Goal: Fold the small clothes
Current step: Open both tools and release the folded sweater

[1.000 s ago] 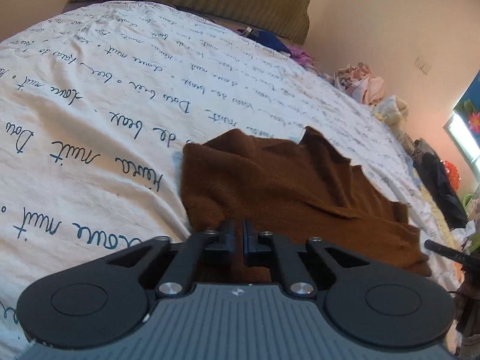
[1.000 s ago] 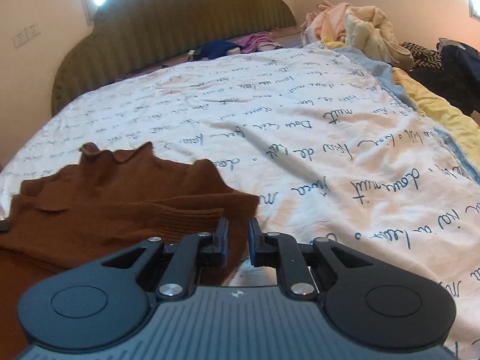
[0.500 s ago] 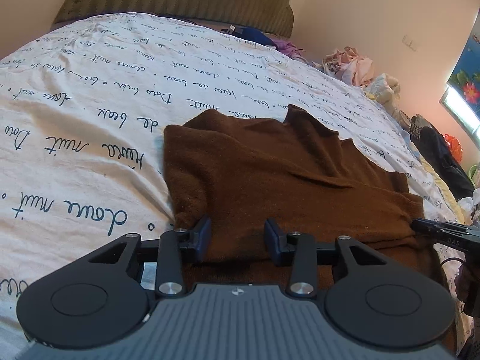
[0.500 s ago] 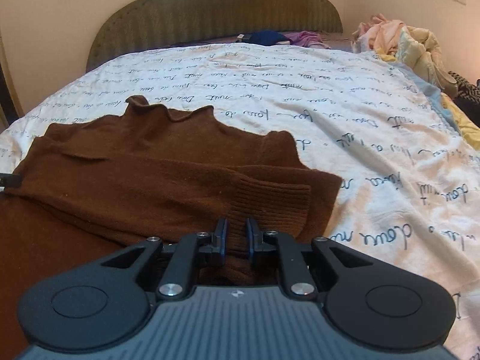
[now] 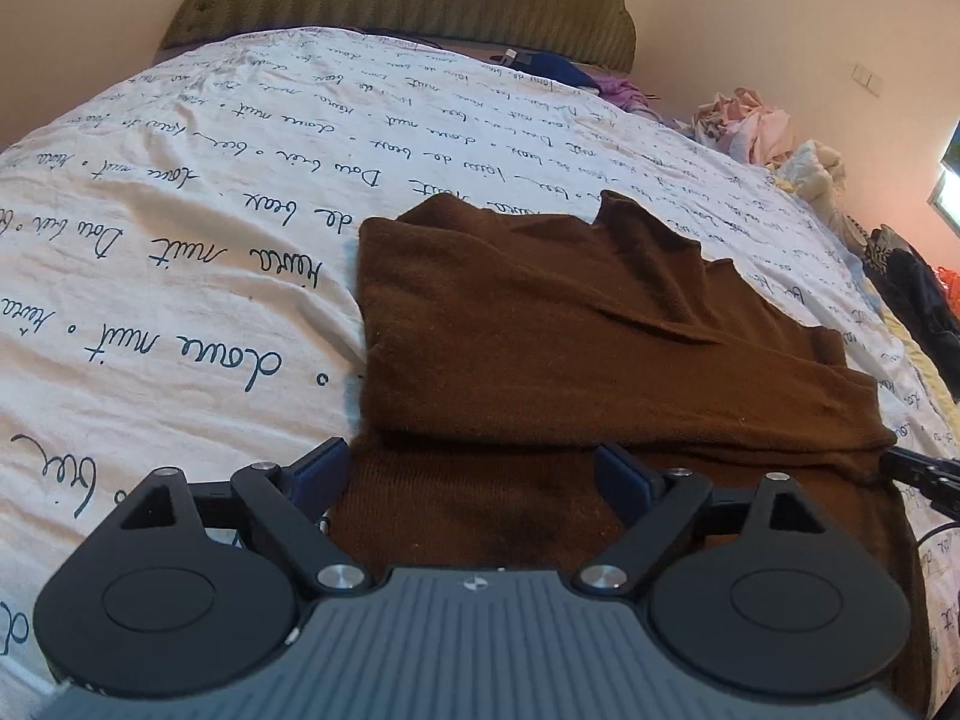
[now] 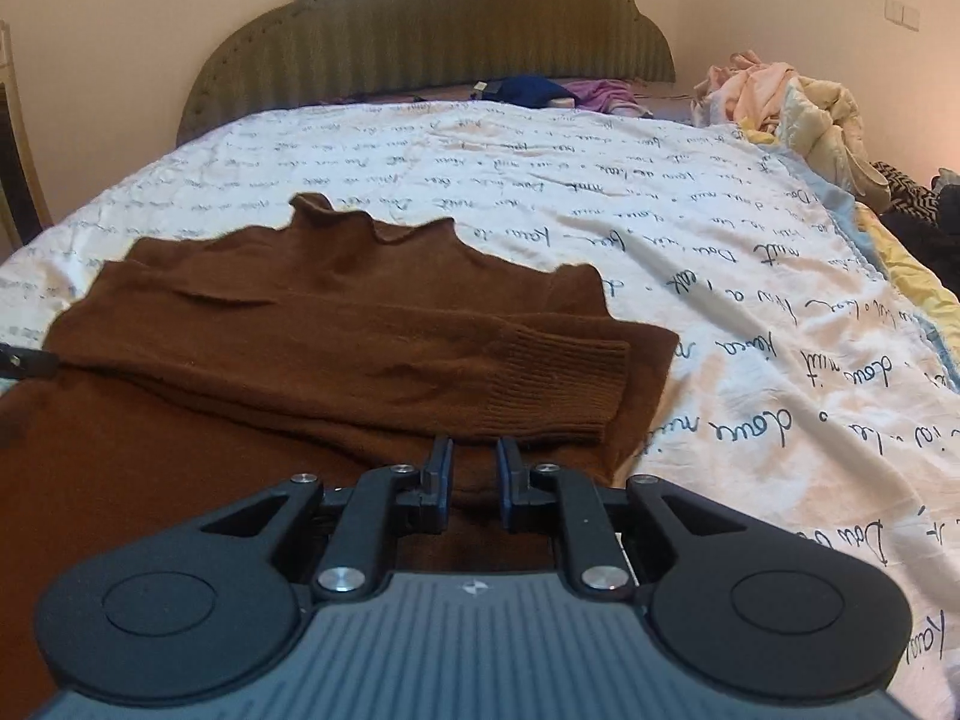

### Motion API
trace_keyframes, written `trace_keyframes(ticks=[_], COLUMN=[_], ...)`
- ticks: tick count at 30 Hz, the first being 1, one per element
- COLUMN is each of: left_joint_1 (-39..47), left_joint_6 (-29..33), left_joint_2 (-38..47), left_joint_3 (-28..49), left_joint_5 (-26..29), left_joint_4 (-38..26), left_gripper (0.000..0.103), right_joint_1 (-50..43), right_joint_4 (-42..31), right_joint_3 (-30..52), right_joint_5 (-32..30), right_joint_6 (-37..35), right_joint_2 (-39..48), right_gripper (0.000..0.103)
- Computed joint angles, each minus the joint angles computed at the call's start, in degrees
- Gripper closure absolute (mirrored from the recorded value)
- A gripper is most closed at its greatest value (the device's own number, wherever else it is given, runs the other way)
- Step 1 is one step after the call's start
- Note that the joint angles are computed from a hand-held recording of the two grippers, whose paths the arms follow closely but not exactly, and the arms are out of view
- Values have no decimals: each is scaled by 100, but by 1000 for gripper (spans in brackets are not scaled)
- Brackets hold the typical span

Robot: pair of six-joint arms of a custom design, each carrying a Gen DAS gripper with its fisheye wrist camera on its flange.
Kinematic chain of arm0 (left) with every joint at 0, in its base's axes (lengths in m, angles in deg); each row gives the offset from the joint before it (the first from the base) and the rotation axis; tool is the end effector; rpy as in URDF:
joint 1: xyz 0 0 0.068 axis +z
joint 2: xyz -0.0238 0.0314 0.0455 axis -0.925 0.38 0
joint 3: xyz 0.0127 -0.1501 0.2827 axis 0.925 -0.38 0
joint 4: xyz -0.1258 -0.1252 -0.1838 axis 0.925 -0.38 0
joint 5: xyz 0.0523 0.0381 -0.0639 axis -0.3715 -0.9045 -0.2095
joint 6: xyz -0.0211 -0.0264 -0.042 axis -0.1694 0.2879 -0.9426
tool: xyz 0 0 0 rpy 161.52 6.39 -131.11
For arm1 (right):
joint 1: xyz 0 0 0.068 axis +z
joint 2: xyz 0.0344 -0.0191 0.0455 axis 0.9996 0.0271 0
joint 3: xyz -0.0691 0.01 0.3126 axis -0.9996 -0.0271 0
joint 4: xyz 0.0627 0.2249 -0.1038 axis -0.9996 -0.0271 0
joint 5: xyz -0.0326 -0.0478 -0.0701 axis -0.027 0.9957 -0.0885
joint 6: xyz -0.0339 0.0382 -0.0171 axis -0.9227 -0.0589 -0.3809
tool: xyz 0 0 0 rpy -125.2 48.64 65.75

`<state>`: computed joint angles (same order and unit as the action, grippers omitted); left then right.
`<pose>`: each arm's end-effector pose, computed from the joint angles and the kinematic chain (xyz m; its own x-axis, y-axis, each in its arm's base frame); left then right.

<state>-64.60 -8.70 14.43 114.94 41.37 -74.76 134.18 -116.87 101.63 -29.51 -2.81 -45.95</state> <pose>0.2367 -0.0028 0.2096 -0.7341 0.1276 -0.6669 0.3622 0.9044 -0.2257 0.0791 0.0497 0.2076 -0.6185 0.1770 -0.7656 0.1896 0.9791 0.0732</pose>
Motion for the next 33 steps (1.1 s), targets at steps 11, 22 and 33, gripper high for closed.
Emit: trace_keyframes(ticks=[11,22,33], left_joint_1=[-394,-720,123], left_joint_6=[-345,-407,1171], left_joint_2=[-519,-884,-2908], left_joint_3=[-291,-501,-1561], left_joint_5=[-348,-520,-261], left_joint_4=[-81,-293,-1414], left_gripper=[12,9,1], right_joint_1=[1246,1961,5360], right_joint_4=[1696,1072,-2041], right_joint_3=[360,188,539], right_joint_5=[-56,467,865], right_joint_6=[813,2049,7275], right_joint_2=[2305,2661,3706], right_gripper=[24,23,21])
